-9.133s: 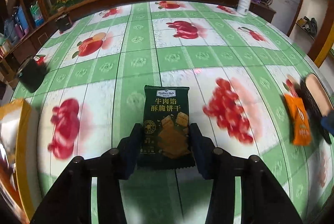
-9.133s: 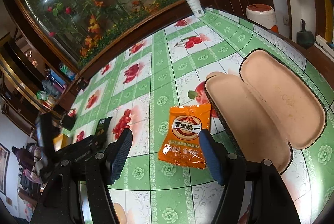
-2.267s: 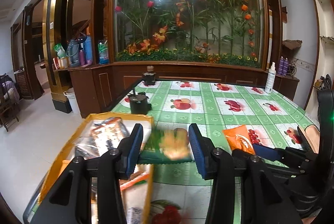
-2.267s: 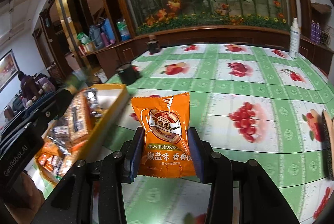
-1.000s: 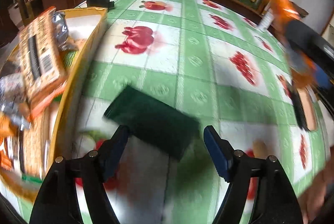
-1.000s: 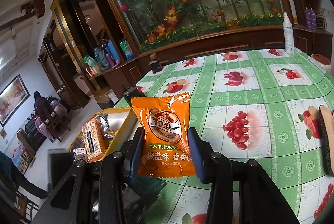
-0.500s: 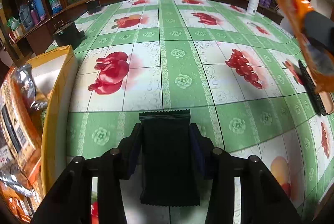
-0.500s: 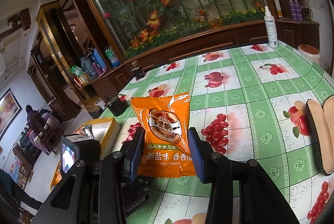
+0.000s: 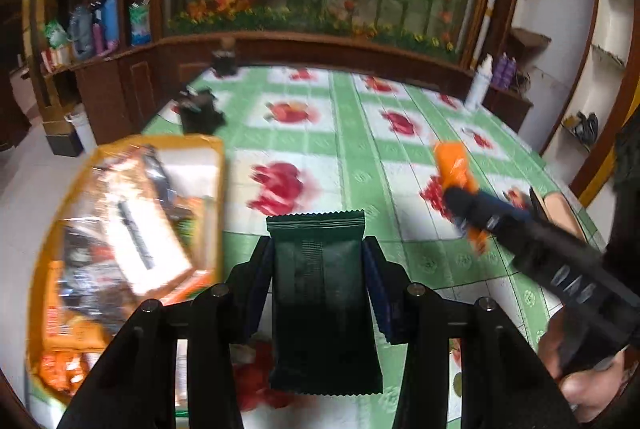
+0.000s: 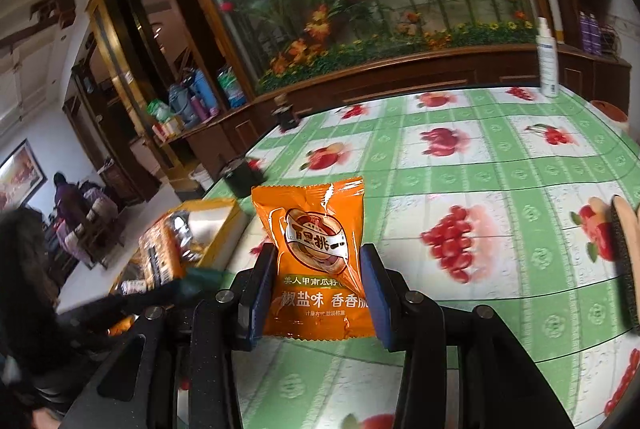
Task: Organize snacks
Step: 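Lower the orange bag into the box with right gripper while left gripper lowers the green bag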
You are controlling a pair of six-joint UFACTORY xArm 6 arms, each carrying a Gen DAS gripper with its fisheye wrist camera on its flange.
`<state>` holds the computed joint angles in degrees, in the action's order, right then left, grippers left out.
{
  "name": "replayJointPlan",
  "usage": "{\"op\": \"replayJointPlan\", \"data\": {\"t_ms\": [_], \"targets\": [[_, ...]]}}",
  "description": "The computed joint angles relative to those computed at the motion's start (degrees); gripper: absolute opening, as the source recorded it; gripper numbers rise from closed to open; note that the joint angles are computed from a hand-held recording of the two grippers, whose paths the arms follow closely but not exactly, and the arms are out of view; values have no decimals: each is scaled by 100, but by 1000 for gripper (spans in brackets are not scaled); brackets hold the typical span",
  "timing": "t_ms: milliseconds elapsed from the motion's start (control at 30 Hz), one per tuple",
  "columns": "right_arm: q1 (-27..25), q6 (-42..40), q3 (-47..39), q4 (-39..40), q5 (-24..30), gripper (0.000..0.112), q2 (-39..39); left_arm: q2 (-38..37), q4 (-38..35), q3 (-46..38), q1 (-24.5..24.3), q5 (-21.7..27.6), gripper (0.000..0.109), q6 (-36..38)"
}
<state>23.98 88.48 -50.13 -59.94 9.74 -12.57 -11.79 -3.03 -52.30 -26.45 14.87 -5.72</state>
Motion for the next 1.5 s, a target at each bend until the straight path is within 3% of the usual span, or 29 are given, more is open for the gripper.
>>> {"op": "replayJointPlan", "data": {"t_ms": [233,467,733,900,1033,1233,1333,1500], "targets": [[627,-677,-528,421,55,46,587,-654,826,522,565,-222,44,-641],[1092,-1225,-1084,895,52,46,1200,-1039,1156,989,1156,-373,44,-896],[1519,-1960,-1944,1494,273,46,1968,-1124,419,1339,1716,-547,44,-262],[1700,-2442,-2525,1878,466,46,2454,-1013,-524,1437,1786,-657,44,492],[1739,-2887,-2987,2340,671,46,2855,-921,-769,1487,1835,-827,44,674],[1741,-3475,-3342,3095,750,46,3263,-740,-46,1582,2011,-1147,44,-4],[1711,-3592,-3369,3269,698,46,3356,-723,-450,1592,1944,-1195,44,274],[1699,-3520,-3458,3069,897,46,3458,-639,635,1500,2019,-1113,45,-664]]}}
